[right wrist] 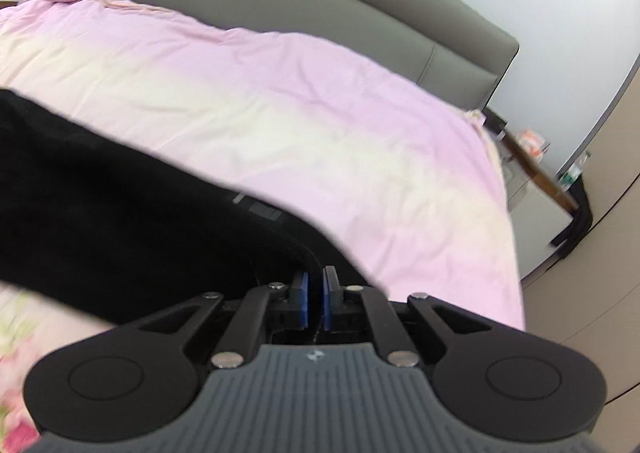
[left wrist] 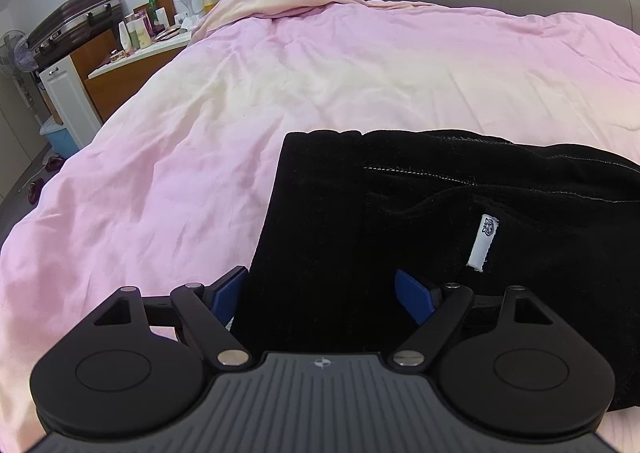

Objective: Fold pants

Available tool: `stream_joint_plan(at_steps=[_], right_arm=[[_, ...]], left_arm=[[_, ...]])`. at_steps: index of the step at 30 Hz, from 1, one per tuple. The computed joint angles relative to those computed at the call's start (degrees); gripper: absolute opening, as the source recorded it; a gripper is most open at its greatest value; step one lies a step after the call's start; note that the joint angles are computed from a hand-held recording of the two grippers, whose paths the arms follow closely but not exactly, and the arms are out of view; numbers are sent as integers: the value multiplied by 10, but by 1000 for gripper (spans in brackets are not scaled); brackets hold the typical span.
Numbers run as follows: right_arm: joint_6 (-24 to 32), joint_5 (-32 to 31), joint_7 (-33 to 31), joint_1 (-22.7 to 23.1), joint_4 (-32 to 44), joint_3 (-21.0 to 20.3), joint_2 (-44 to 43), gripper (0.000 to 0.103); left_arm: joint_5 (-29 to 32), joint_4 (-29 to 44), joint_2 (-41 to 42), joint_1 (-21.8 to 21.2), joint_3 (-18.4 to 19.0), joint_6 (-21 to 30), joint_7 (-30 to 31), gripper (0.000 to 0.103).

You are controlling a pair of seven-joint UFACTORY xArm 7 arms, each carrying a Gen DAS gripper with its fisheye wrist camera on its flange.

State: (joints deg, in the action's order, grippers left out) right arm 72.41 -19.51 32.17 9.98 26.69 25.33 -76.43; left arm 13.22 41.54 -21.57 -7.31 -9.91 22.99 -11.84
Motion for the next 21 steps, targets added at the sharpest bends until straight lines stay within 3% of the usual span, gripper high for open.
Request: stream_joint_plan(at_steps=[4, 7, 10, 12, 14, 20, 21], right_arm=[[-91, -78, -77, -64, 11, -81, 109, 1], [-114, -137, -47, -155, 22, -59, 201, 8], [-89, -177, 37, -200, 5, -47, 185, 8], [-83, -141, 100, -188, -20, -75, 131, 15], [-72, -97, 146, -165, -58, -86, 66, 37], [22, 57, 309, -79, -189, -69, -203, 42], [27, 78, 338, -71, -213, -84, -251, 42]], left_arm=[[-1, 0, 0, 0, 1, 0, -1, 97], [1, 3, 2, 3, -2, 1, -10, 97], [3, 5, 2, 3, -3, 5, -15, 97], [3, 6, 3, 2, -2, 5, -15, 97], [4, 9, 4, 4, -5, 11, -24, 98], [19, 13, -5, 8, -13, 35, -48, 98], [18, 18, -6, 8, -14, 46, -53, 98]])
